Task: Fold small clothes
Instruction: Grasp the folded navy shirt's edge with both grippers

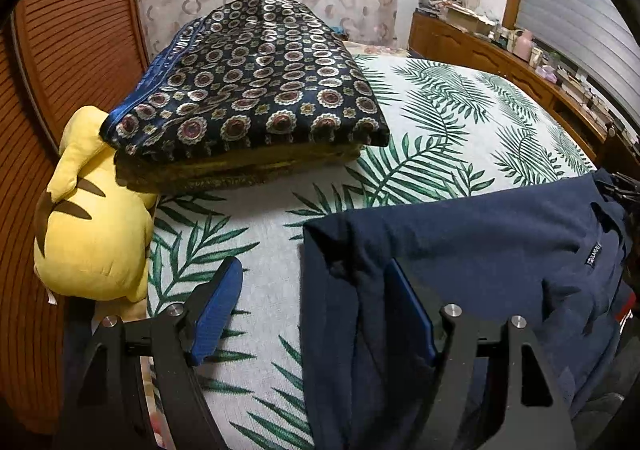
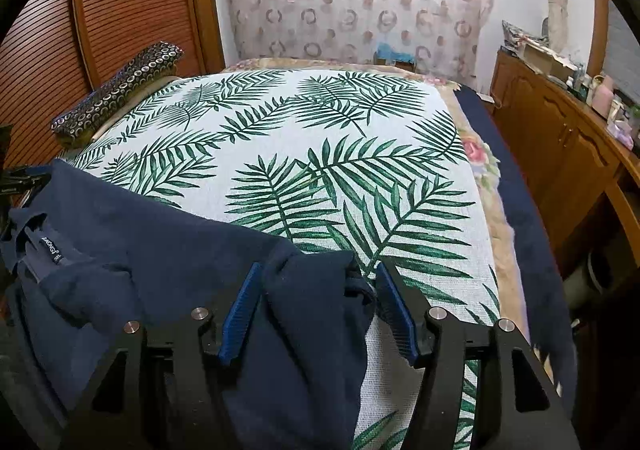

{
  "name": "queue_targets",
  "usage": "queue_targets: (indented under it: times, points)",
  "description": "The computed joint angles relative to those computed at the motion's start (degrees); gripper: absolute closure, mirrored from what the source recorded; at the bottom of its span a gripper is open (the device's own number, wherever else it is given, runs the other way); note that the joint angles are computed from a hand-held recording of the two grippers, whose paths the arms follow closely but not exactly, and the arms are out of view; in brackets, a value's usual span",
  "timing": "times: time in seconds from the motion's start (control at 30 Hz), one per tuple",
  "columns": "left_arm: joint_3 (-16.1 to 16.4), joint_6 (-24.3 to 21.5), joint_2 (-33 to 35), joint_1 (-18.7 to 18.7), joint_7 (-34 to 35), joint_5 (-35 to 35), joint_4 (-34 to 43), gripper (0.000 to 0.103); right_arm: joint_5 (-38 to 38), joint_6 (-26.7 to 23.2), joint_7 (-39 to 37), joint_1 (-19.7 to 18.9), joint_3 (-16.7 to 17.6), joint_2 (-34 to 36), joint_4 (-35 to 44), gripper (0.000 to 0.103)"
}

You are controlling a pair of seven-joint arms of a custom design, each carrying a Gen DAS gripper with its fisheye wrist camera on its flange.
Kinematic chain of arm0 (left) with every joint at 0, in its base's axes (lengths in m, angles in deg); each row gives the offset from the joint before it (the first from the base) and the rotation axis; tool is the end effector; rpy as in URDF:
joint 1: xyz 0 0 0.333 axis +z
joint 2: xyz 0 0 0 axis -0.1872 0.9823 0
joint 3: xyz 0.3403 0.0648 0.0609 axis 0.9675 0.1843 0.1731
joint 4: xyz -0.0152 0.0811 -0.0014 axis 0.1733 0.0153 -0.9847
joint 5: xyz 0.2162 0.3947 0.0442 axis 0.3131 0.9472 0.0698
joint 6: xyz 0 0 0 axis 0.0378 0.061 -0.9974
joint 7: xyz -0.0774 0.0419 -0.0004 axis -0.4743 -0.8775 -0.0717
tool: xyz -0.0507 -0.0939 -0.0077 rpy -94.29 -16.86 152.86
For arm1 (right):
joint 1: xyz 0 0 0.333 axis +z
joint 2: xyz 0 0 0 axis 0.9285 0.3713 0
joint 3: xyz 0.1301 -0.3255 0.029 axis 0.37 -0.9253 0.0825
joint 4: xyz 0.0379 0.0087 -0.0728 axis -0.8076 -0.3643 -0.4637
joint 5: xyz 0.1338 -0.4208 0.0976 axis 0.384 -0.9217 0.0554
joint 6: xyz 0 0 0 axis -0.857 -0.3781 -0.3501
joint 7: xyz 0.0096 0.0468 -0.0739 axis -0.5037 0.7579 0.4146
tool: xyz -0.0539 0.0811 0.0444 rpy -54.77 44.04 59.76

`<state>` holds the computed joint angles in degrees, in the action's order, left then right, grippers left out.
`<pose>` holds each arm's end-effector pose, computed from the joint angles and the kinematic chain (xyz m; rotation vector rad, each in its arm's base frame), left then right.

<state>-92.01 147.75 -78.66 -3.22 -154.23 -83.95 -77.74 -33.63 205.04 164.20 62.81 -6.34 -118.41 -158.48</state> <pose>0.5292 0.0822 0.3018 -1.4210 2.2800 -0.8635 0.3857 0.1604 0.4238 -1.7245 1.7072 -0.8131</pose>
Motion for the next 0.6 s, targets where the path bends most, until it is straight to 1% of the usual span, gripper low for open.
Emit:
queue_targets:
  times: [0.03, 0.07, 0.13, 0.17, 0.27, 0.33, 0.37, 0.43, 0.47, 0.5, 0.53, 0.57, 0.6]
  points:
    - [0.03, -0.35, 0.14, 0.00, -1.25, 1.64, 0.25, 0.028, -0.33, 0.47, 0.49, -0.92, 0.84, 0.34, 0.18, 0.041]
    - [0.01, -0.65, 0.27, -0.02, -2.40, 3.20, 0.49, 0.028, -0.36, 0.50, 0.50, -0.97, 0.88, 0.34, 0.16, 0.041]
    - [0.03, -2.03, 0.44, 0.07, -4.20, 6.28, 1.00, 0.038, -0.45, 0.70, 0.48, -1.16, 0.97, 0.46, 0.19, 0.041]
    - [0.08, -2.98, 0.67, 0.19, -4.79, 7.34, 1.43, 0.041, -0.46, 0.83, 0.50, -1.22, 1.01, 0.42, 0.13, 0.041]
    - [-0.21, -3.52, 1.14, 0.18, -6.26, 9.50, 2.21, 0.048, -0.36, 0.64, 0.22, -1.10, 0.98, 0.44, 0.19, 0.041]
    - [-0.31, -4.55, 1.17, 0.26, -6.82, 10.91, 2.47, 0.058, -0.33, 0.51, 0.13, -1.04, 0.94, 0.47, 0.25, 0.041]
    - [-0.36, -4.86, 1.15, 0.28, -6.88, 11.33, 2.51, 0.060, -0.35, 0.55, 0.10, -1.01, 0.90, 0.47, 0.23, 0.041]
    - [-0.43, -5.50, 0.96, 0.30, -6.78, 11.84, 2.37, 0.070, -0.28, 0.53, 0.04, -0.92, 0.81, 0.49, 0.23, 0.041]
    - [-0.38, -6.35, 0.87, 0.35, -7.12, 12.41, 2.44, 0.073, -0.14, 0.29, -0.09, -0.65, 0.62, 0.52, 0.26, 0.041]
    - [-0.36, -6.78, 0.76, 0.36, -7.34, 12.62, 2.40, 0.078, 0.08, -0.19, -0.49, -0.02, 0.12, 0.57, 0.33, 0.043]
    - [-0.35, -6.95, 0.53, 0.35, -7.40, 12.48, 2.18, 0.083, 0.53, -0.72, -1.34, 1.32, -1.03, 0.73, 0.41, 0.052]
    - [-0.40, -6.65, 0.33, 0.27, -7.11, 11.96, 1.95, 0.085, 1.04, -0.65, -2.31, 2.77, -2.43, 0.97, 0.39, 0.056]
    - [-0.47, -6.01, 0.05, 0.13, -6.38, 10.96, 1.60, 0.088, 1.57, -0.91, -3.20, 4.01, -3.40, 1.13, 0.42, 0.063]
